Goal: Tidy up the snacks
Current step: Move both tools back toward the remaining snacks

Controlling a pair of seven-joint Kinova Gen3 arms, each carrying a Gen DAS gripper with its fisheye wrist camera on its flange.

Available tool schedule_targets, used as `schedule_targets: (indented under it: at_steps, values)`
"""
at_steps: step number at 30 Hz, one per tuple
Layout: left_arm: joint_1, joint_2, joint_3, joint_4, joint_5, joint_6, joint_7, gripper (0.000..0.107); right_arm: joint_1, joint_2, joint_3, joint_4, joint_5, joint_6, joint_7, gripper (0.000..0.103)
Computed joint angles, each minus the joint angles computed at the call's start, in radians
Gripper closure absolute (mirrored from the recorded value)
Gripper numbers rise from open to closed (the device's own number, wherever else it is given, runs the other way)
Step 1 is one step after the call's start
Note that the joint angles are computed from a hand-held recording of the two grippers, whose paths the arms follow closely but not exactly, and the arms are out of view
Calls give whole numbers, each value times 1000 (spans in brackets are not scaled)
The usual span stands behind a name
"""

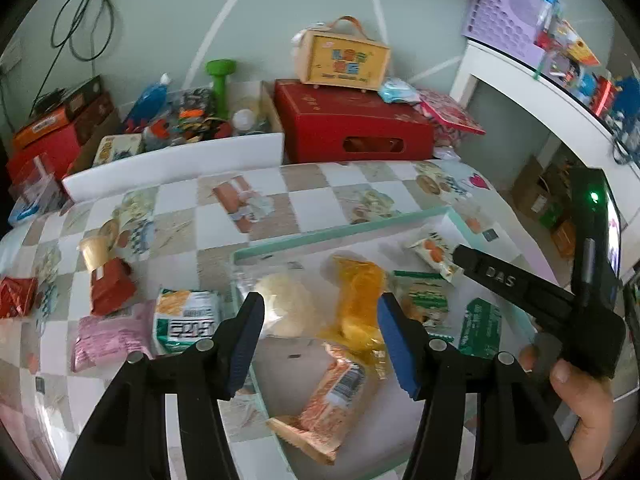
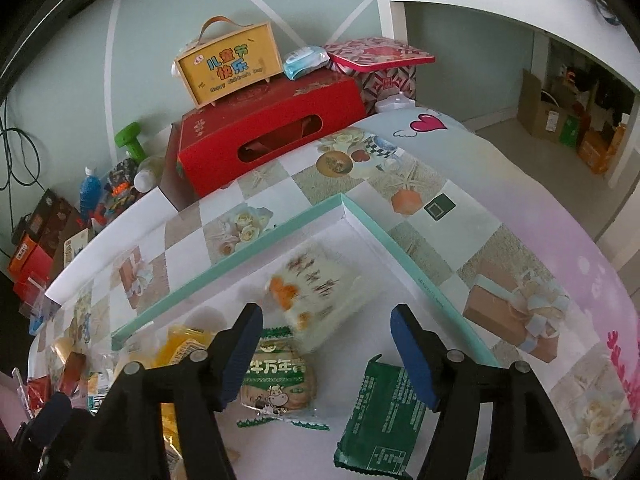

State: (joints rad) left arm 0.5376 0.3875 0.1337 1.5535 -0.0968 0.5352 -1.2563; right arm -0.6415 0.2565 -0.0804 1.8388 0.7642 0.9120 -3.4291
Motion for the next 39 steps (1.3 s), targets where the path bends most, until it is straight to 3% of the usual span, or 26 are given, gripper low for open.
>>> schedule_targets:
  at_steps: [2,3,4,6,10,17,23,30,34,39]
  values:
    - [-5,1,-12,-4,8,13,23,33,2,3,-4,-9,-9,0,17,32]
    - [-1,4,-26,-7,6,20,50,18,3,7,-6,-18,-18,2,32,27]
    - [5,7,-42,-12,0,31,82,12,3,11,-7,-27,-25,5,46,14]
    - [6,26,-67,-34,-8,79,148,12,-7,28,-7,-52,-33,24,67,0]
    - [-35,54,-70,-58,1,153,215,11,-27,61,-5,-103,-46,50,139,0]
    - [-66,33,-84,-16,-34,147,302,11,-77,103,8,-177,-47,82,211,0]
    - [-149,19,-55,20,30,140,277,11,-125,144,14,-252,-41,100,272,0]
    - [-205,-43,-90,102,37,79,321,11,-179,191,16,-335,-40,58,376,0]
    - [-210,-72,-137,134,-26,97,410,11,-192,217,20,-367,-76,2,437,0]
    - [-279,-104,-135,190,-29,89,445,11,-211,239,30,-389,-120,-77,509,0]
